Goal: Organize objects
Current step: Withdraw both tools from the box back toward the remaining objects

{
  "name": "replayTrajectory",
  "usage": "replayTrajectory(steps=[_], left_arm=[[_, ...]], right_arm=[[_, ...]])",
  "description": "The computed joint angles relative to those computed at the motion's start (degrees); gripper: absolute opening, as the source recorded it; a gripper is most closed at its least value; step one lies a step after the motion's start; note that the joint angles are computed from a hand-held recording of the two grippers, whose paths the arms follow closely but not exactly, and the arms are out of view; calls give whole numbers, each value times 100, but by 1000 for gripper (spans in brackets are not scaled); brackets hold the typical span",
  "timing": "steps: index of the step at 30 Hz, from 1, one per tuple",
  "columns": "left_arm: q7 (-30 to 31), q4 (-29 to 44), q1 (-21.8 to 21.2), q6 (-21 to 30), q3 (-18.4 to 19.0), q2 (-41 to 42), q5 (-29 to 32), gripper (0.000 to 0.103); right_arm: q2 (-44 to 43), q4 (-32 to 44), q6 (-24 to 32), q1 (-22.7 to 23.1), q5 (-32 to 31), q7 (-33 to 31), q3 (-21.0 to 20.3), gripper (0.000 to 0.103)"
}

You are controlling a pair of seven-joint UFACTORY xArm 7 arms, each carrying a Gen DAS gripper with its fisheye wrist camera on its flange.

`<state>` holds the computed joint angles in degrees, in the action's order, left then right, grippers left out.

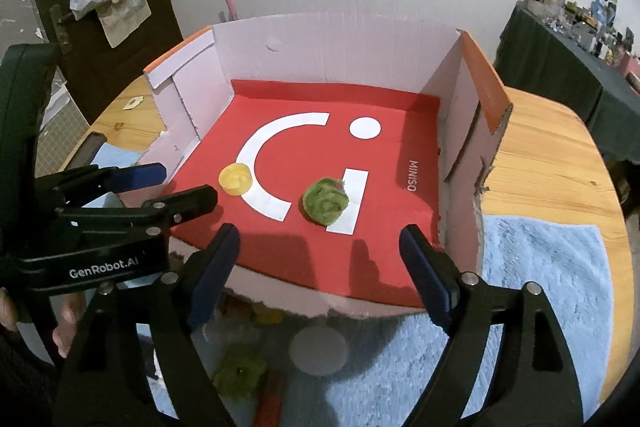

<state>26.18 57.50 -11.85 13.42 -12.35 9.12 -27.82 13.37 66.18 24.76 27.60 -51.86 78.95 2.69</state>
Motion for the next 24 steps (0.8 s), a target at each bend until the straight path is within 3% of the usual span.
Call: replayTrajectory(steps=[24], left_arm=[[878, -823, -314, -317, 237, -813, -1021, 96]], right_arm=[[-663, -556, 346, -49, -726, 898, 431, 97]])
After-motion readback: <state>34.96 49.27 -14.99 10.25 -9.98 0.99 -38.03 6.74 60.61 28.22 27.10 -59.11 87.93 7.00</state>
